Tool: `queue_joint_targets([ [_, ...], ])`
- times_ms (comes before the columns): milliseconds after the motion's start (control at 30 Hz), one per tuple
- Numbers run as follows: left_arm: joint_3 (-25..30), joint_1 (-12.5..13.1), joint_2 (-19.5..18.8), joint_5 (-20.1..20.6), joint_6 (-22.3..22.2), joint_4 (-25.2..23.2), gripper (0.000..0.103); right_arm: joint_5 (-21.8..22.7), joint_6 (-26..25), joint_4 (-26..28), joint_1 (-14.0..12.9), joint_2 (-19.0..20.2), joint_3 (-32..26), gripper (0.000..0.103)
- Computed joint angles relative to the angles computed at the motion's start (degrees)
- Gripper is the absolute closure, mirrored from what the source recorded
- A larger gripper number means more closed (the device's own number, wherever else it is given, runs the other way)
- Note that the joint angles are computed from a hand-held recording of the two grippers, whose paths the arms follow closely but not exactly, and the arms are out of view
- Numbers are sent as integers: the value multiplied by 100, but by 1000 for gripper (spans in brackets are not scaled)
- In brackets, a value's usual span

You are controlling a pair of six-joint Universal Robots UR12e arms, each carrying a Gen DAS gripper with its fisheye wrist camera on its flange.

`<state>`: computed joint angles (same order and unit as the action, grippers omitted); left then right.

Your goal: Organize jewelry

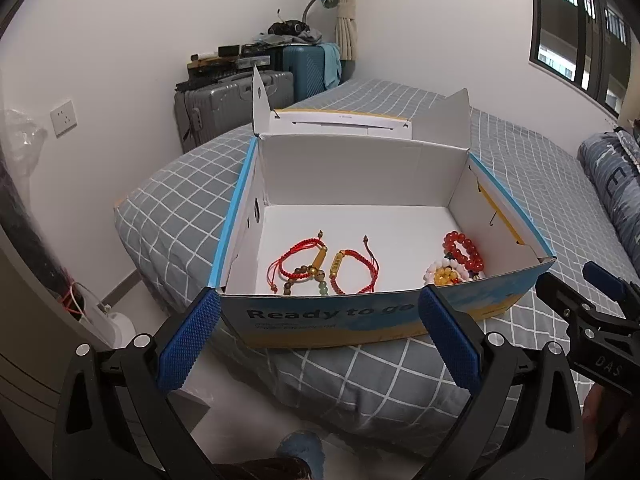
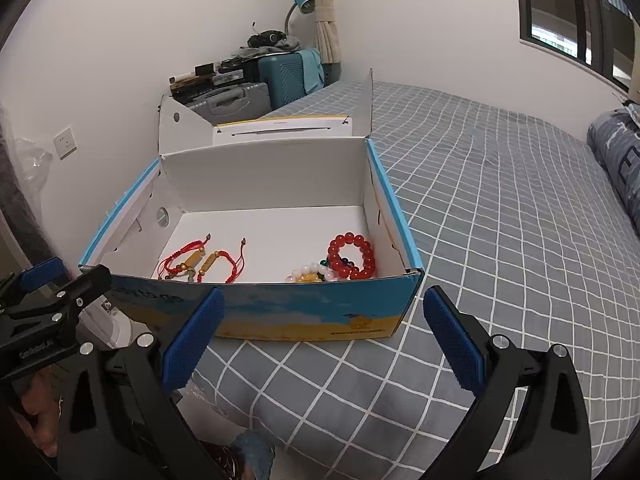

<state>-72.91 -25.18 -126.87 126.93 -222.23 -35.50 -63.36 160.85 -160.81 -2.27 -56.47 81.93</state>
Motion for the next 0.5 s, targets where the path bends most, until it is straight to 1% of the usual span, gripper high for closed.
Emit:
queue_joint_targets([
  [333,61,-2,-26,-4,-43,-63,6,-54,11,-58,-3,9,-6,7],
  [500,58,-5,-31,5,-17,7,6,-61,11,-56,-3,13,-9,7],
])
